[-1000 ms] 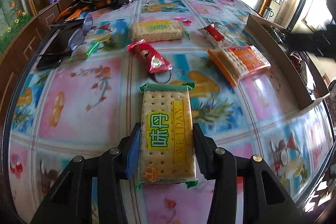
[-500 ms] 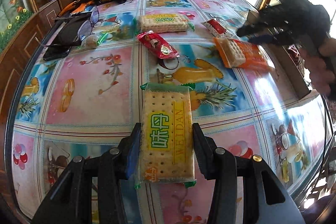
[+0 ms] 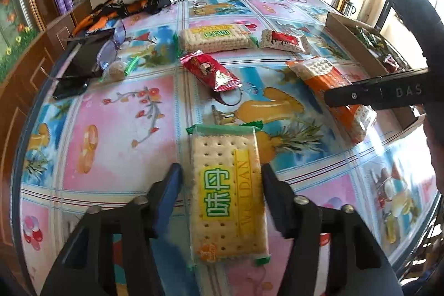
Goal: Organize snacks
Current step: 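Grasp a green-labelled cracker pack with the left gripper while the right grasps an orange cracker pack, then carry the green cracker pack and orange cracker pack over the cardboard tray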
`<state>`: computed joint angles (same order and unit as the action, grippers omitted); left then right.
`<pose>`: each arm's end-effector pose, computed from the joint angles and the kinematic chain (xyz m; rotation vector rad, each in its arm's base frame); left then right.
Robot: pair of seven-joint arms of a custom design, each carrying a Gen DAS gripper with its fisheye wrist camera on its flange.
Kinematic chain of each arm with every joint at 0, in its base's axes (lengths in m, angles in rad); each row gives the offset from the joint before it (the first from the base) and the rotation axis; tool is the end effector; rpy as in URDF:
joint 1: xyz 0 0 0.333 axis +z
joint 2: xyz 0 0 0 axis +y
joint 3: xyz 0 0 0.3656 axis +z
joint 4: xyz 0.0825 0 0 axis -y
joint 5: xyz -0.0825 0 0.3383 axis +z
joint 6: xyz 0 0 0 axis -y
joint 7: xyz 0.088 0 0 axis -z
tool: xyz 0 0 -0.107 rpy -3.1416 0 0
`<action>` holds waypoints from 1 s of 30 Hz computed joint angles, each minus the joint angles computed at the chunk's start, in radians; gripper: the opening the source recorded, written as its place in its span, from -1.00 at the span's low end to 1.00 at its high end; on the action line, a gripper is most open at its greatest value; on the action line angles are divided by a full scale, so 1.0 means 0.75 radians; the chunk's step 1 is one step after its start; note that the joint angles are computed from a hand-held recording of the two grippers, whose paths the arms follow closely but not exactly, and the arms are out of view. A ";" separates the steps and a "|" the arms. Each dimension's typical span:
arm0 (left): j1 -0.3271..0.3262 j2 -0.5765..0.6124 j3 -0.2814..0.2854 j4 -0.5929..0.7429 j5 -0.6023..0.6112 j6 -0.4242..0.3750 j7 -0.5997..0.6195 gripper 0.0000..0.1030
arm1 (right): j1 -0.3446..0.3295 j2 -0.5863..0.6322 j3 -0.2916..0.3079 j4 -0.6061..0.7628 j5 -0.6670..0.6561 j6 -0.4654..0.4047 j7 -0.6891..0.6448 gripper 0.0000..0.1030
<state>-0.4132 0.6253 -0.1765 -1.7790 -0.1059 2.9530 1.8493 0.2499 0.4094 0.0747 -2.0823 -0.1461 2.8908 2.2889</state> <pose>0.5986 -0.3629 0.3449 -1.1835 2.5693 -0.7683 0.5804 0.1997 0.3522 -1.6680 2.1957 -0.1948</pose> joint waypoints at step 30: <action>0.060 -0.032 -0.063 -0.078 -0.063 0.040 0.147 0.01 | 0.274 -0.119 -0.128 -0.133 -0.589 -0.166 0.829 0.17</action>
<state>-0.3681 0.6011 -0.2241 -1.8375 -0.1529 2.9832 1.9597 0.4552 0.3202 -0.0215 -2.1817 -0.5882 2.7664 2.9105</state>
